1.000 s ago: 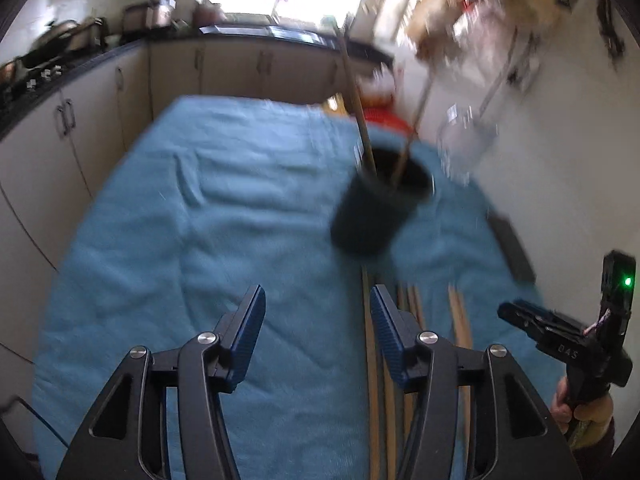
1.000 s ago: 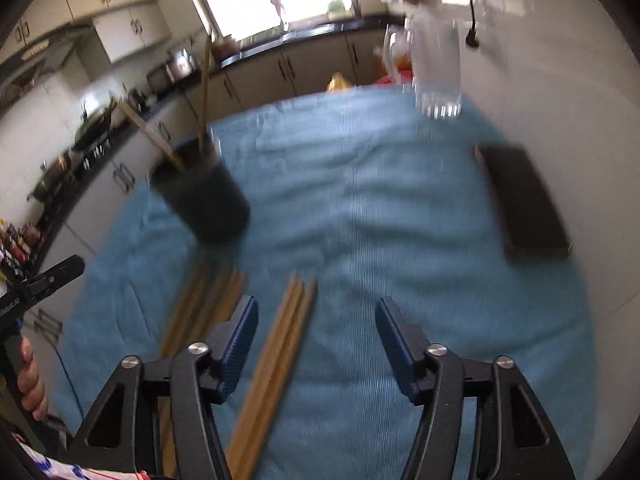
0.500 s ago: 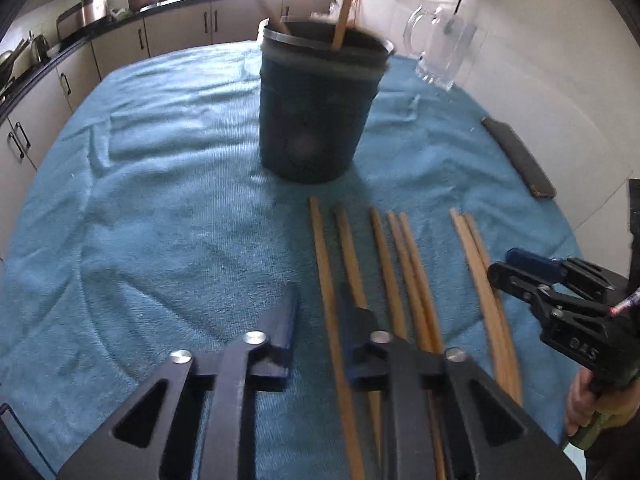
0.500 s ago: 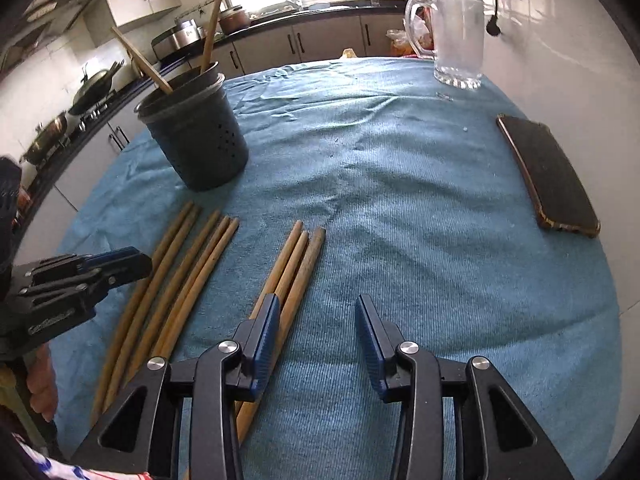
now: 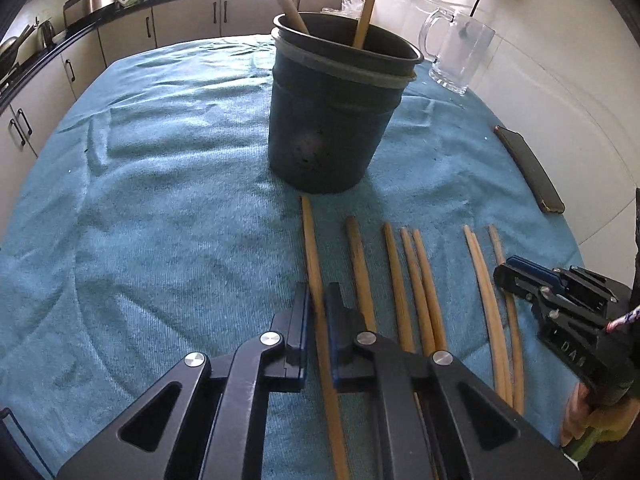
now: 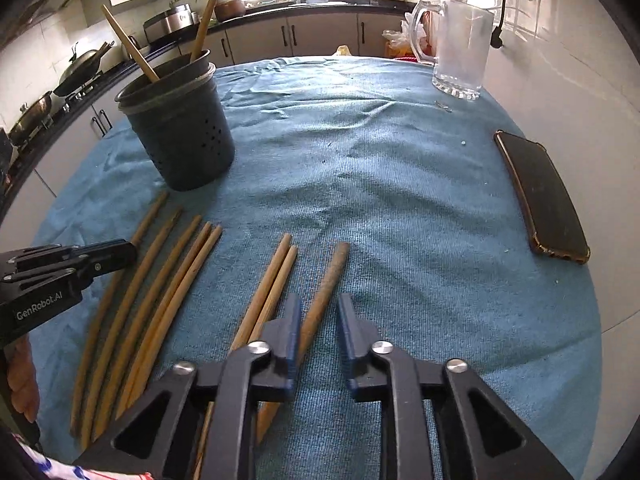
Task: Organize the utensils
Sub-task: 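Return the right gripper to the chopsticks and grasp another one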
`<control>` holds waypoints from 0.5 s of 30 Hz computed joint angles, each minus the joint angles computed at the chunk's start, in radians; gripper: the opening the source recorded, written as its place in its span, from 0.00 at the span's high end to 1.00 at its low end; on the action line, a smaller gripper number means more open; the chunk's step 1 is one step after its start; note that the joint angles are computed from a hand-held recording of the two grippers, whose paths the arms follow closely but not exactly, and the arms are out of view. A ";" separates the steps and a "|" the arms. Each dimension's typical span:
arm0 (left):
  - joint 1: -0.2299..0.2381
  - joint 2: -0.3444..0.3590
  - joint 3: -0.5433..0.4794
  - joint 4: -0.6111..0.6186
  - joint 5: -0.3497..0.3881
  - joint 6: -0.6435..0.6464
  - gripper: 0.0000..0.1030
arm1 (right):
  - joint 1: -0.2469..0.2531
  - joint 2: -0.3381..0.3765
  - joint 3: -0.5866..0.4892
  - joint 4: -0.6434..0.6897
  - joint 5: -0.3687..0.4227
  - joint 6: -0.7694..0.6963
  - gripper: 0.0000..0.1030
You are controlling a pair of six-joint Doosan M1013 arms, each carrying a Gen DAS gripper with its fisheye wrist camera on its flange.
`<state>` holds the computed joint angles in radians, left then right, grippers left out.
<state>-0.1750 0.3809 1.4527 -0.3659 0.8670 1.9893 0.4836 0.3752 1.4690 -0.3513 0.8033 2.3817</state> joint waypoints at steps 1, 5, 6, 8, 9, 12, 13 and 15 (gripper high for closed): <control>0.004 -0.003 0.003 -0.006 0.009 0.004 0.94 | -0.005 -0.005 0.004 0.029 -0.001 -0.025 0.88; 0.020 -0.011 0.004 -0.005 0.073 0.000 0.94 | -0.011 -0.028 0.023 0.099 0.024 -0.100 0.89; 0.020 -0.011 0.001 0.000 0.085 -0.008 0.94 | -0.014 -0.032 0.028 0.112 0.026 -0.116 0.89; 0.020 -0.003 -0.017 0.013 0.124 -0.035 0.94 | -0.018 -0.038 0.031 0.128 0.040 -0.123 0.89; 0.018 0.004 -0.030 0.022 0.139 -0.047 0.94 | -0.020 -0.038 0.029 0.134 0.046 -0.124 0.89; 0.007 0.020 -0.057 0.055 0.155 -0.072 0.94 | -0.023 -0.028 0.010 0.144 0.075 -0.125 0.88; 0.006 0.022 -0.060 0.060 0.154 -0.073 0.94 | -0.023 -0.023 0.001 0.146 0.088 -0.125 0.88; 0.001 0.034 -0.078 0.070 0.156 -0.080 0.94 | -0.026 -0.015 -0.013 0.152 0.106 -0.135 0.88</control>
